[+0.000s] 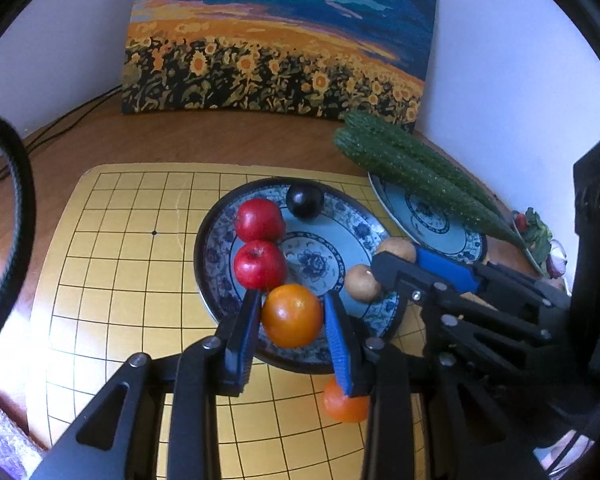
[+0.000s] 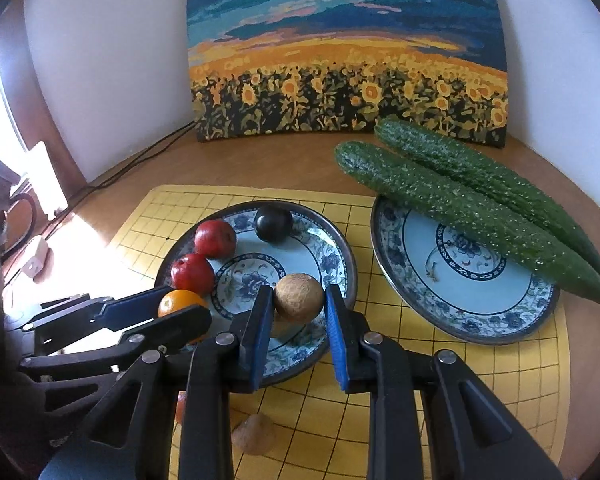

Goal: Organize fruits
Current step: 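Carry the orange and brown fruit onto the plate and open both tools, then withdraw both open tools from the plate toward the remaining fruit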

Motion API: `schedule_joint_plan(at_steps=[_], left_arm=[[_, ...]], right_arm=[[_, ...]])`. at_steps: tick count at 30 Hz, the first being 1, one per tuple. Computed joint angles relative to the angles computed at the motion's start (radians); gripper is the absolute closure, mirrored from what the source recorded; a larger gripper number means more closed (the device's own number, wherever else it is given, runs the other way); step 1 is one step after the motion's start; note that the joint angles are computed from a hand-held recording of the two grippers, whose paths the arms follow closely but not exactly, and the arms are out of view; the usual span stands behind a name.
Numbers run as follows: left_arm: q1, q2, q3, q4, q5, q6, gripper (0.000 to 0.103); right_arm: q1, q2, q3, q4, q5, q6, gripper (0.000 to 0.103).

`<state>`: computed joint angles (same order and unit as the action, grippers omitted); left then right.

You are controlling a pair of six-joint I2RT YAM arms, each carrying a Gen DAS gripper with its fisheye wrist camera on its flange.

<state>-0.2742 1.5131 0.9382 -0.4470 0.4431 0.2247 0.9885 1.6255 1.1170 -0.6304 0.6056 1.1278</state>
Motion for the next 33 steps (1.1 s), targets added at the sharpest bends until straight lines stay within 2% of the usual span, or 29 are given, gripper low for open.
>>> schedule_joint_plan(at_steps=[18,23,33], left_arm=[[-0.006,-0.002,0.005,-0.011,-0.008,-0.003,0.07],[-0.003,-0.001,0.009,-0.018,-0.009,0.001,0.069],[0.004,-0.041,0.002,-0.049,-0.008,0.009,0.068]], right_arm=[[-0.009,-0.011,-0.039,0.059,0.007,0.01,0.076],[-0.016,-0.012,-0.043,0.058,0.004,0.037,0.069],[0.019,-0.037,-0.047,0.029,0.018,0.077,0.066]])
